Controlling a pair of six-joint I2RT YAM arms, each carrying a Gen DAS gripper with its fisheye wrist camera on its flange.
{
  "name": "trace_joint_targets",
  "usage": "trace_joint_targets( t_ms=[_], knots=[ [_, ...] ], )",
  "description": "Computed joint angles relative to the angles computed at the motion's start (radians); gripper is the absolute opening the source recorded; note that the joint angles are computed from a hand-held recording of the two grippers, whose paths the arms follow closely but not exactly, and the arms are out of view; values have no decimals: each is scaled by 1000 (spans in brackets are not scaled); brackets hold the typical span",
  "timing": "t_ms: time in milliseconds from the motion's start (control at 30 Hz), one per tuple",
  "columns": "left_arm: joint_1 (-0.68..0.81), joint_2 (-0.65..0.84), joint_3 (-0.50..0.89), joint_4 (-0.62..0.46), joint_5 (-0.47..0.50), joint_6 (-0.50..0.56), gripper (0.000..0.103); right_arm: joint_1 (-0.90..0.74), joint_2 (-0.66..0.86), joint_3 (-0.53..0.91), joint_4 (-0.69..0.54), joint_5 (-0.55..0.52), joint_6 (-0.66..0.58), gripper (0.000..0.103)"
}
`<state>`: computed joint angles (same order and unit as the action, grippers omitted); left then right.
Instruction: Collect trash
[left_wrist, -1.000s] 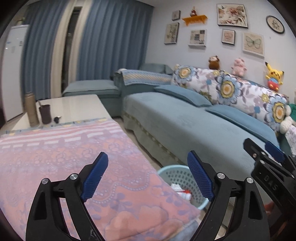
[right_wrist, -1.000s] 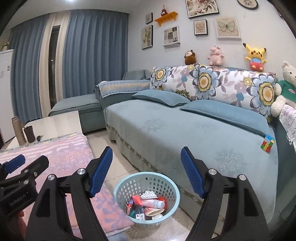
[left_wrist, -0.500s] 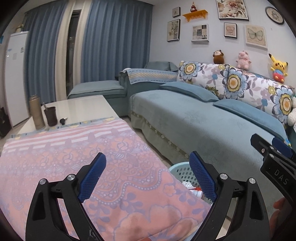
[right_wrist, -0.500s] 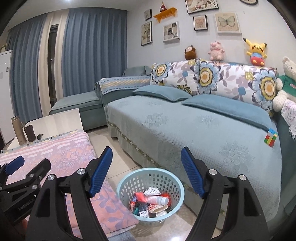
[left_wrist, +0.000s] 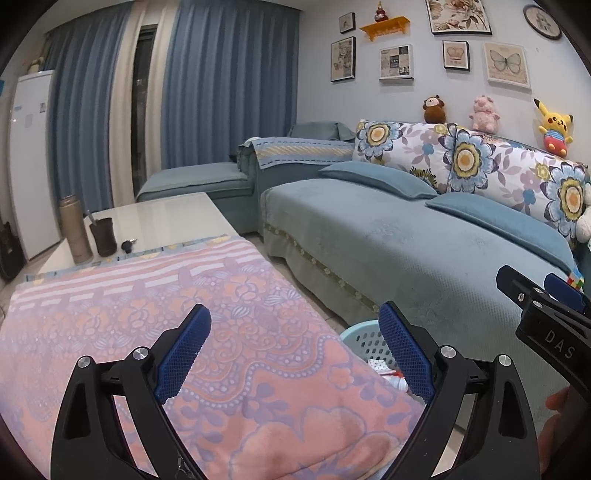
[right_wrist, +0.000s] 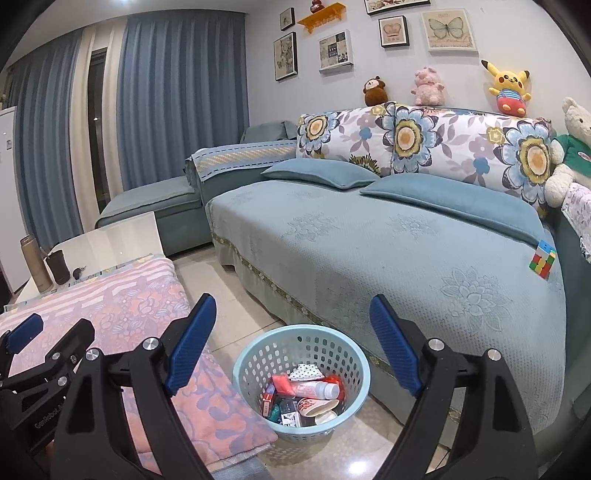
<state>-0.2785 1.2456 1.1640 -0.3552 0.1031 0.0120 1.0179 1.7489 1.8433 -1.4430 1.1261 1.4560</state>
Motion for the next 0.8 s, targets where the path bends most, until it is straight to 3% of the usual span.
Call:
trace_joint_targets(
  t_ms=[800],
  knots=[
    [-18,-3,-10,-3,-27,-15,90,13,14,12,-31,20,24,81]
  ],
)
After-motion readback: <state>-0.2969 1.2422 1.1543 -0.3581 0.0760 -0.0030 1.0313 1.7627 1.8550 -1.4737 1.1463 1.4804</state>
